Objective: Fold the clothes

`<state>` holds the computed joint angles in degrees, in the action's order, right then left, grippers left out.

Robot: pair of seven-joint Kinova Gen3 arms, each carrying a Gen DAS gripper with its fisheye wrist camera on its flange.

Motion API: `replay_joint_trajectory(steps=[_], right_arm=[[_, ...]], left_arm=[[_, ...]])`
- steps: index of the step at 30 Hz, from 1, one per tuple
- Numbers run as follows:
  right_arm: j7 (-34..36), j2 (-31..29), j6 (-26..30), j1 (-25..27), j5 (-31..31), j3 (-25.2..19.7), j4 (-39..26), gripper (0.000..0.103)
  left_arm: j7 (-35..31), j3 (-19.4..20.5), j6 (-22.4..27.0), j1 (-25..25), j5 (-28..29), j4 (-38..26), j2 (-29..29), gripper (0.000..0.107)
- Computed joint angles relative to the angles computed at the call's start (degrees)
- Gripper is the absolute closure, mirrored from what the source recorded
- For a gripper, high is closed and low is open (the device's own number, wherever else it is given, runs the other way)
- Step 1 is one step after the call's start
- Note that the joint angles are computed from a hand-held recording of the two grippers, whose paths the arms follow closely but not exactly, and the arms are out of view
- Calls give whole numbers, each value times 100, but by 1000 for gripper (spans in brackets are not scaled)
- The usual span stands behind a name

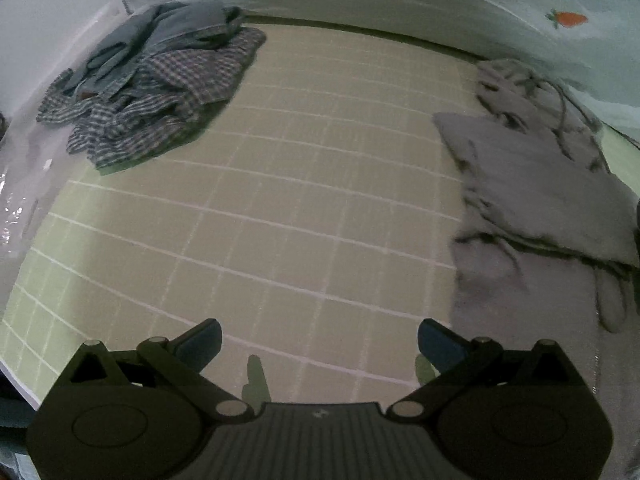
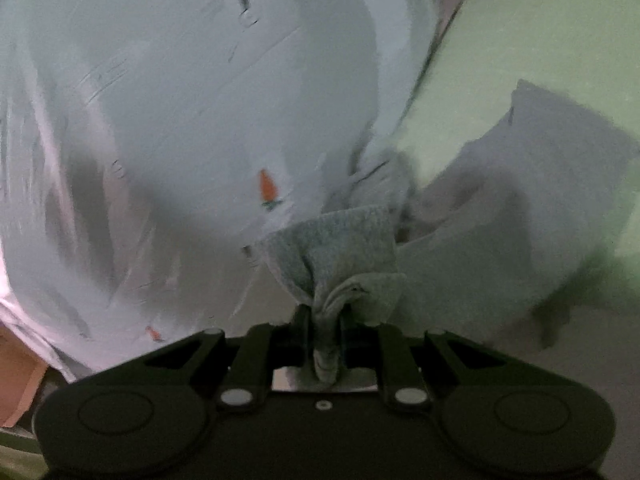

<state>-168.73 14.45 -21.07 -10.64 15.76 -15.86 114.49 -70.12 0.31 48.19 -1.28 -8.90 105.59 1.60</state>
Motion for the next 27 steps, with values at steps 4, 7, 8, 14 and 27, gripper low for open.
replay_joint_trajectory(steps=[4, 7, 8, 14, 27], right_arm=[[275, 237, 165, -327, -122, -25, -489, 88], [454, 461, 156, -487, -282, -100, -810, 88], [493, 537, 129, -531, -335, -128, -905, 88], [786, 930, 250, -740, -319, -362, -1624, 88], [1216, 1964, 1748, -305, 946, -2206, -3142, 88]], left_arm=[[-422, -137, -73, -203, 198, -2, 14, 5], [-716, -200, -66, -341, 363, -16, 62, 5], [-808, -213, -63, -378, 408, -17, 81, 5], [-1392, -284, -15, -596, 741, -34, 176, 5], [-1446, -414, 42, -855, 808, -86, 272, 5]])
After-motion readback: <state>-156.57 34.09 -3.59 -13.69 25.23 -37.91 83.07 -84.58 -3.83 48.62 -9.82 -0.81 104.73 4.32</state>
